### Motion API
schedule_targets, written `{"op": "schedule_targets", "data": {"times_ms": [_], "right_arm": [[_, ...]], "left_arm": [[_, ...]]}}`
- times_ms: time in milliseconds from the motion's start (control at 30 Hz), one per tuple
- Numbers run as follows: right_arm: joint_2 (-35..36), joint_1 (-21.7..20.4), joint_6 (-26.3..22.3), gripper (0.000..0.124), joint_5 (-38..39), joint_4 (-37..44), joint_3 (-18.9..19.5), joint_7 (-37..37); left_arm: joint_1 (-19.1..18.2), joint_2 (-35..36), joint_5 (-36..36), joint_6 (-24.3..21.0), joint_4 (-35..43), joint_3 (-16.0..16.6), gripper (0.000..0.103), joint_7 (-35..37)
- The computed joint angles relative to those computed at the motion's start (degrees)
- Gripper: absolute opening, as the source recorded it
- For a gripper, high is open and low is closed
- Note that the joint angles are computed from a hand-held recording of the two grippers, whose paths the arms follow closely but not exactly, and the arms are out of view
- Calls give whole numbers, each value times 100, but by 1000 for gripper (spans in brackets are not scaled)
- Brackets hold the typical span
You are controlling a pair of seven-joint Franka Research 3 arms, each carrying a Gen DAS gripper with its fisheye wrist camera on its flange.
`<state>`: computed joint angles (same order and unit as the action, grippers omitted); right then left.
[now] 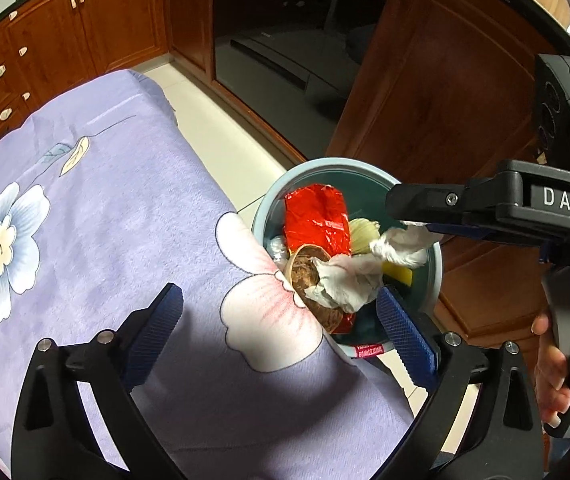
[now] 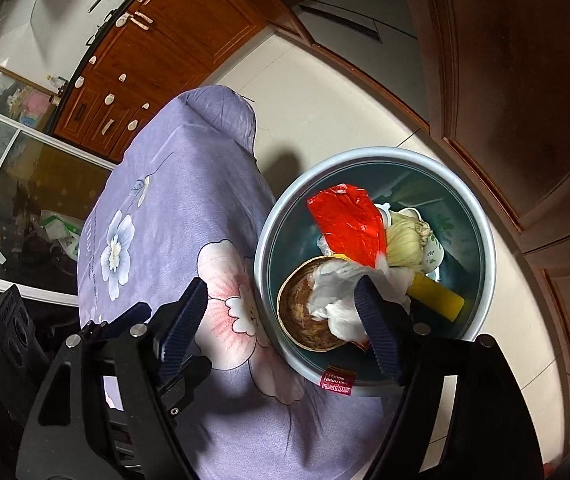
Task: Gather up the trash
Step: 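Open the left tool to drop the shell while the right tool drops the tissue into the bin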
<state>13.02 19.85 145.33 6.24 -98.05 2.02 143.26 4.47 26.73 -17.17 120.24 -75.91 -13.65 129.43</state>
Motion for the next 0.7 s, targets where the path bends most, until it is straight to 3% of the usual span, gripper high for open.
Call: {"op": "schedule_targets", "data": {"times_ms": [300, 500, 700], "right_arm": [[-328, 130, -261, 86, -467, -198, -10, 518], [-611, 72, 117, 87, -158, -543, 166, 253], [-754, 101, 102, 88, -435, -590, 167, 535]], "left_arm": [[48, -426, -79, 127, -466, 60, 99, 70], [49, -836, -102, 327, -936, 166, 99, 11], [94, -1197, -282, 540, -1367, 265, 99, 83]]}}
